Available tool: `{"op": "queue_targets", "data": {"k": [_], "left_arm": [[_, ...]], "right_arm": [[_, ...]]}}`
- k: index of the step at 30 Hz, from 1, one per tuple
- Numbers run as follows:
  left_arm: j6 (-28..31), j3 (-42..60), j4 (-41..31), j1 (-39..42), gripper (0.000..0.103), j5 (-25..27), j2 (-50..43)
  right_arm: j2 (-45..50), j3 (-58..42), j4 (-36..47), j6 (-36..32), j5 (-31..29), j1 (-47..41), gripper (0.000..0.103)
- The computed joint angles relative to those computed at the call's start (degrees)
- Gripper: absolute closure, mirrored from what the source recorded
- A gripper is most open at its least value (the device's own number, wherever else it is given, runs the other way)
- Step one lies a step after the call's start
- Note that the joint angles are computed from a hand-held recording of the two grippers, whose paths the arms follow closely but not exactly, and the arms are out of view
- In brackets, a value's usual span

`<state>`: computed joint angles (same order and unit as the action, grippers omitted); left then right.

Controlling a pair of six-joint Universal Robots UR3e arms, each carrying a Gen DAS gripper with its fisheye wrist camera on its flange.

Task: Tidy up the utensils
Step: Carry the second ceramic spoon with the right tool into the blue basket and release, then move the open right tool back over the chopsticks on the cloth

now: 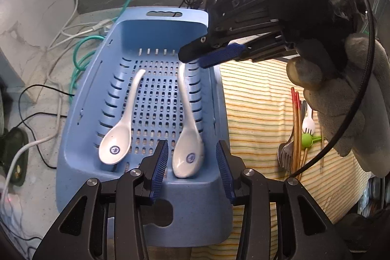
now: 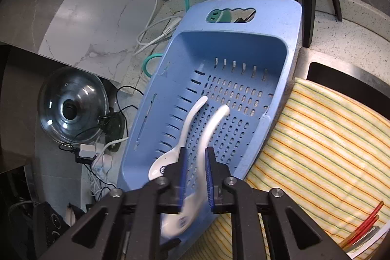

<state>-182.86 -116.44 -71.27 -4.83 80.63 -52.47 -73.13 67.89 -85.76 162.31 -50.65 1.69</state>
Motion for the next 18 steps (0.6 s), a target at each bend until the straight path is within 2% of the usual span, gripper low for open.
{"op": "queue_targets", "data": {"k": [1,3,13,18], "left_arm": [[-0.23,0.15,-0.02,-0.02,0.063,0.42,-0.01],[-0.43,0.13,-0.66,0.53,0.063,0.03,0.74],[-2.44,0.2,-1.76,-0.67,0.063,0.85,2.66],[-4.32,1.07,-1.31,-2.39,0.063,1.85,2.81]], "right_arm": [[-0.43,0.4,-0.48,-0.01,0.07,-0.26,0.06],[-1.51,1.29,-1.26,-0.6,0.31,-0.82,0.056],[-6.27,3.16,0.64,-4.4,0.7,-3.73,0.056],[-9.31,3.0,4.61,-7.77,1.07,-6.64,0.056]]}}
